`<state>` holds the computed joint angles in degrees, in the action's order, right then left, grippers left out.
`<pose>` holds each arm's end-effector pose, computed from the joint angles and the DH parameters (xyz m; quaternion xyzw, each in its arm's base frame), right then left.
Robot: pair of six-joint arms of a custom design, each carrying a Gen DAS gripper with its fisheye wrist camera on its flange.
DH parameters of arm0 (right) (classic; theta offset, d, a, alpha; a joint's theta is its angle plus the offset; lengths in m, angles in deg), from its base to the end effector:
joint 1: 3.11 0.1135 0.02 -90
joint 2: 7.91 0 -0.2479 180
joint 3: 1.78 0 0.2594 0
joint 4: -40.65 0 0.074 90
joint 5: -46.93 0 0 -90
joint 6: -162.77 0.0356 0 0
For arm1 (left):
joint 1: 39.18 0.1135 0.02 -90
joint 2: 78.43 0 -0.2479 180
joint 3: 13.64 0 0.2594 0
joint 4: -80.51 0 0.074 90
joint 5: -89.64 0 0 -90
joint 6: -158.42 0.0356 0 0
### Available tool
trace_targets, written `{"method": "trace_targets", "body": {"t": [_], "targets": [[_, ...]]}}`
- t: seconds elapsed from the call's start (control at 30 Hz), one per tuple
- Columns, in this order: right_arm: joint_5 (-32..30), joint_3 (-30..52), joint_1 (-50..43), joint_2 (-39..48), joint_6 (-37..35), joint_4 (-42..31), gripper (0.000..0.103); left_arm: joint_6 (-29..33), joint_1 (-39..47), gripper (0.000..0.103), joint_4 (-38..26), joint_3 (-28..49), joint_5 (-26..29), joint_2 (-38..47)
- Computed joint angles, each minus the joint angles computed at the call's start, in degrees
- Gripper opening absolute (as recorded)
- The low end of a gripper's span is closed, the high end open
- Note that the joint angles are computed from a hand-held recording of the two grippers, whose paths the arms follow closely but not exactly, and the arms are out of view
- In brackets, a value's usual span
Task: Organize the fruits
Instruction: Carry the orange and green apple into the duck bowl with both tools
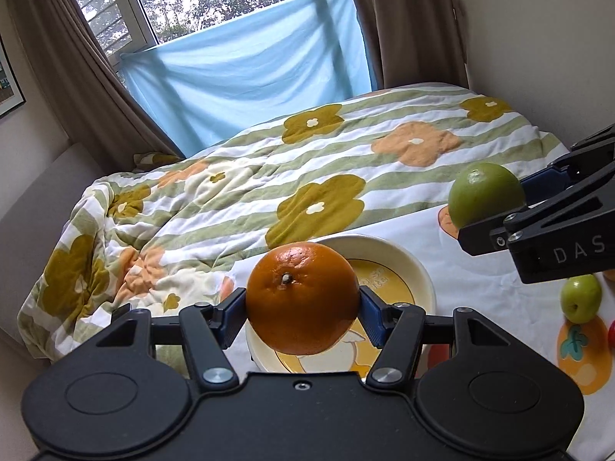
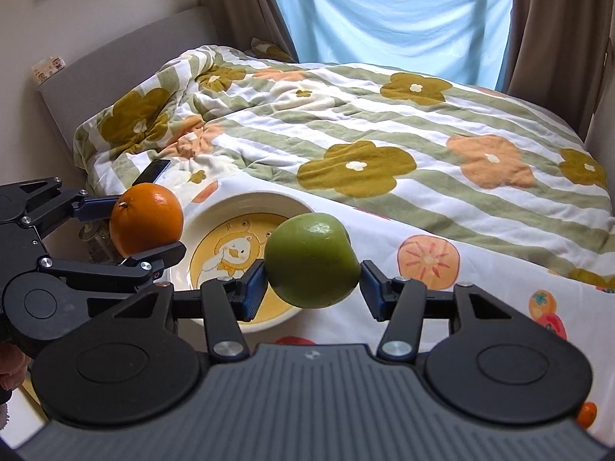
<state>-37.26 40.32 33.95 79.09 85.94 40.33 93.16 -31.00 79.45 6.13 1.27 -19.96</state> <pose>0.2159 0.1585 0.1003 -0.1722 0.9074 0.1190 0.3643 0.1754 0.0242 0.0925 0.1364 0.8950 0.1079 0.4107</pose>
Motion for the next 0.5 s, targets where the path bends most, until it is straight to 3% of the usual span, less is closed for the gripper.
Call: {"method": "trace_targets", "body": {"t": [0.17,0.5], "targets": [[-0.10,11.96,0.20,14.46,0.18,1.22,0.067,4.37,4.65,0.065,12.81,8.04,4.26,22.75],[0.12,29.30,-1.12,32.31,2.15,-1.68,0.067,11.69,7.27,0.065,17.86,22.44,8.31,47.64]]}}
